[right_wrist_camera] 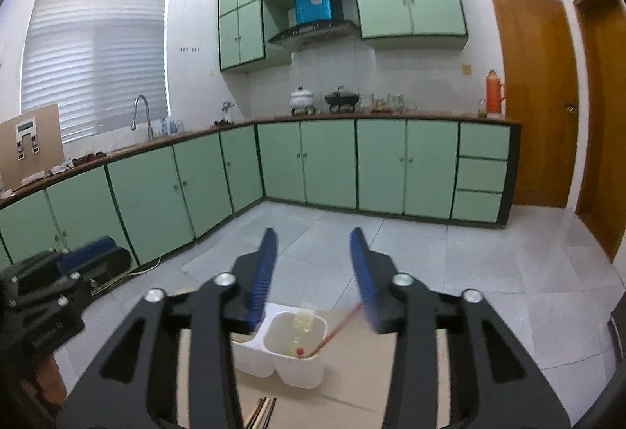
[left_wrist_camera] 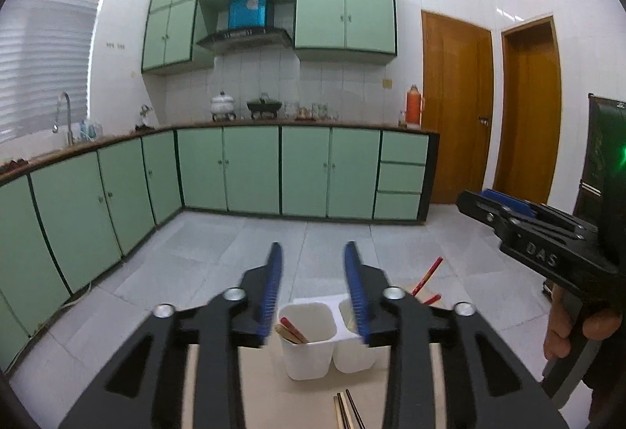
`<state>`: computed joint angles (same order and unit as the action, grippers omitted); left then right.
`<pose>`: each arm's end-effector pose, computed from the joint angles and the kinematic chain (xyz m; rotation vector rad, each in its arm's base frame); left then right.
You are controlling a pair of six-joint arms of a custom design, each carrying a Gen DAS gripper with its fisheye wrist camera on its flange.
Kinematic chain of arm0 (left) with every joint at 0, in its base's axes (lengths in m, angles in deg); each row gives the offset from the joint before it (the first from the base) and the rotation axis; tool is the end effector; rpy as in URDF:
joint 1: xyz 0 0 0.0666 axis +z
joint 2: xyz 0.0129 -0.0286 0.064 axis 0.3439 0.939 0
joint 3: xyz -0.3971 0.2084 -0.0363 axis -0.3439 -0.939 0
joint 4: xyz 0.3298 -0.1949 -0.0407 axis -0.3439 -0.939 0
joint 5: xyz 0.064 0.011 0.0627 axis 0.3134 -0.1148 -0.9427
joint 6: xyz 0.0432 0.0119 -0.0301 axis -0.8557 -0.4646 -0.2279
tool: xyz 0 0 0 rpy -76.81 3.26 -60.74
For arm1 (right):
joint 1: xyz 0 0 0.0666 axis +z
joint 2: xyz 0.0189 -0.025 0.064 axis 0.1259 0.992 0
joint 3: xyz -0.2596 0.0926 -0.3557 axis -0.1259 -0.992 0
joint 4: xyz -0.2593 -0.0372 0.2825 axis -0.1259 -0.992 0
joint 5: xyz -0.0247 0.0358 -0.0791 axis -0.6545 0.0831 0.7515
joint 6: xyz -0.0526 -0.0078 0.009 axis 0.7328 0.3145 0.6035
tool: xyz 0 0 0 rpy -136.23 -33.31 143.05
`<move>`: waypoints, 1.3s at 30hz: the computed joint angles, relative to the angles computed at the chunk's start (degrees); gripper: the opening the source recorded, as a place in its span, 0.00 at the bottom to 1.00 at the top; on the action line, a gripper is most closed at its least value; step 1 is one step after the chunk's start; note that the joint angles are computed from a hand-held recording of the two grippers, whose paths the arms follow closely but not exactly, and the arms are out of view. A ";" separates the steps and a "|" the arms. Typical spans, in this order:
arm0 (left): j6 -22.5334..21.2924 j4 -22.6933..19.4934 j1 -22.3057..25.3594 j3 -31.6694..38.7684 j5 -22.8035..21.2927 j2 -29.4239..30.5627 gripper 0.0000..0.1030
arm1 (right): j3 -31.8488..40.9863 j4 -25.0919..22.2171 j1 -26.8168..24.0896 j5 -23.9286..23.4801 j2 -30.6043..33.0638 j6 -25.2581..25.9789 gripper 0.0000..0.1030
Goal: Organize utensils
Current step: 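Open both grippers to drop the chopsticks into the holder, then move both grippers back over the remaining chopsticks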
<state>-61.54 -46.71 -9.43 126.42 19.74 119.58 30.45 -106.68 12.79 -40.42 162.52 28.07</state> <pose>0.6061 -0.3254 0.5026 -0.0027 1.8858 -0.0214 0.6497 0.0730 0.5163 -0.3078 1.8498 0.3242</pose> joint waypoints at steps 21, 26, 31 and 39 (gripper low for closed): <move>7.41 6.69 -6.07 -26.61 -5.70 -9.99 0.70 | -34.07 9.88 -0.33 4.24 -15.37 1.13 0.91; 12.91 2.37 -6.62 -29.94 -4.57 -9.23 0.70 | -38.84 8.29 1.37 6.60 -15.62 1.79 0.91; 15.37 3.30 -7.75 -33.54 -5.25 -9.03 0.70 | -43.72 10.36 3.40 8.23 -16.25 -0.50 0.91; 17.87 4.08 -8.27 -36.91 -6.12 -8.90 0.70 | -47.68 12.00 6.78 9.27 -15.91 0.98 0.69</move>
